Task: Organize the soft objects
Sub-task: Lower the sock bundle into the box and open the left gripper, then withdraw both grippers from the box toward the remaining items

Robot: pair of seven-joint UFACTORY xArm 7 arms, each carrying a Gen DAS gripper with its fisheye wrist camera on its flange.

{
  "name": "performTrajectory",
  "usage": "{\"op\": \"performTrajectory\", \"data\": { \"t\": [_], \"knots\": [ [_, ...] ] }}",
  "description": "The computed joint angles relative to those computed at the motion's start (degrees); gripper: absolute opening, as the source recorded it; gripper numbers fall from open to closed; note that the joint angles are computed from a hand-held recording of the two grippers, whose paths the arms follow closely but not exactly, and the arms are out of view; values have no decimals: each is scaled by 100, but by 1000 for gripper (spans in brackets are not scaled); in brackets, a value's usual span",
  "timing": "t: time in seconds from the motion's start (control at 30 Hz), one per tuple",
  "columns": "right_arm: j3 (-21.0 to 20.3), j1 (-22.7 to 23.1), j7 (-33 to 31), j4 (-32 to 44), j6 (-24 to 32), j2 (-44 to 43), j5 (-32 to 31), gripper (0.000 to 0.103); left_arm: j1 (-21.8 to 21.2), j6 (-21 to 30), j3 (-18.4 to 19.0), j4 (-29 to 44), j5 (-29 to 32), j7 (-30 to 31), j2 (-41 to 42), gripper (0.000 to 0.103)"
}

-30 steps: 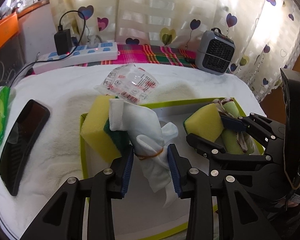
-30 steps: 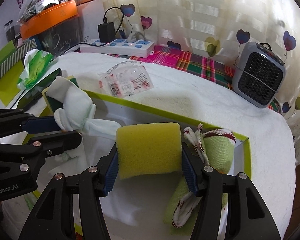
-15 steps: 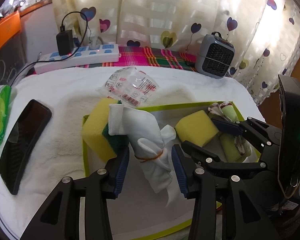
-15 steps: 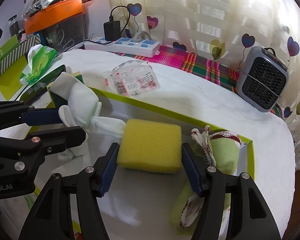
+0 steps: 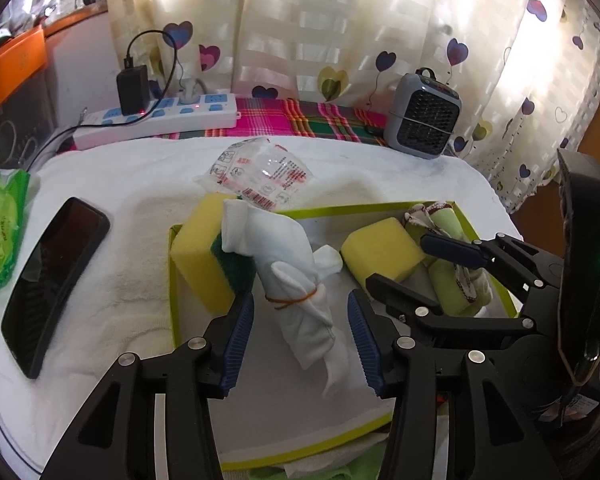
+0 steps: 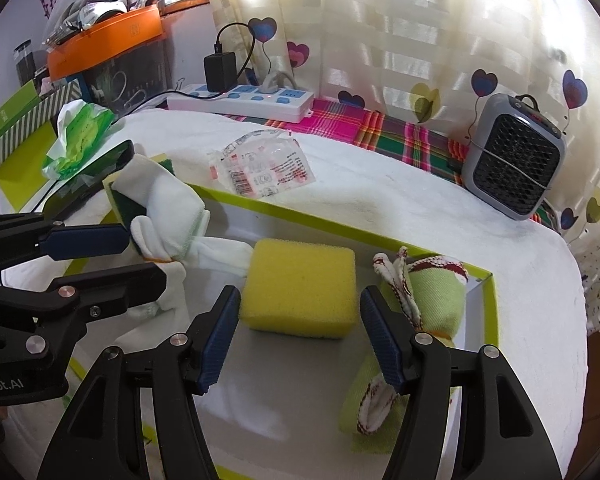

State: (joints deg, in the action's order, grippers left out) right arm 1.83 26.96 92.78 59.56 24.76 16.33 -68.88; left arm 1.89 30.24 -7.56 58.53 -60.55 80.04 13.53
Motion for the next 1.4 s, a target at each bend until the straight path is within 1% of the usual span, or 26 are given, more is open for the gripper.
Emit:
{"op": "performTrajectory", "data": {
  "t": [0.33, 0.5, 0.6, 0.7, 0.8, 0.87, 0.97, 1.1, 1.2, 1.3, 1.4],
  "knots": [
    [124, 38, 382, -240, 186, -267, -124, 63, -1, 40, 110, -340, -197, 206, -342, 50],
    [228, 23, 741, -429, 220, -450, -324, 63, -41, 99, 210, -521, -323, 365, -524, 51],
    [310, 7, 967, -536, 283, -564, -425, 63, -76, 22, 258, -682, -478, 552, -668, 52],
    [399, -2, 1238, -662, 324, -698, -574, 63, -89, 101, 343, -796, -556, 623, -792, 52],
    [504, -1, 1451, -772, 411, -813, -672, 63, -132, -2, 405, -1013, -836, 965, -996, 52],
    [569, -2, 1608, -849, 445, -883, -748, 63, -152, 82, 478, -1088, -837, 984, -1074, 52],
    [656, -1, 1810, -933, 499, -959, -815, 63, -200, 40, 547, -1268, -969, 1169, -1242, 52],
    [766, 17, 2119, -1089, 577, -1096, -919, 63, -238, 132, 654, -1422, -1046, 1283, -1401, 52],
    [850, 34, 2330, -1214, 686, -1214, -956, 63, -293, 13, 706, -1612, -1312, 1637, -1573, 52],
    [935, 48, 2580, -1360, 787, -1352, -1008, 63, -289, 134, 804, -1724, -1324, 1690, -1673, 52],
    [1023, 58, 2890, -1525, 856, -1482, -1068, 63, -355, -180, 818, -1903, -1743, 2216, -1797, 52]
  ]
}}
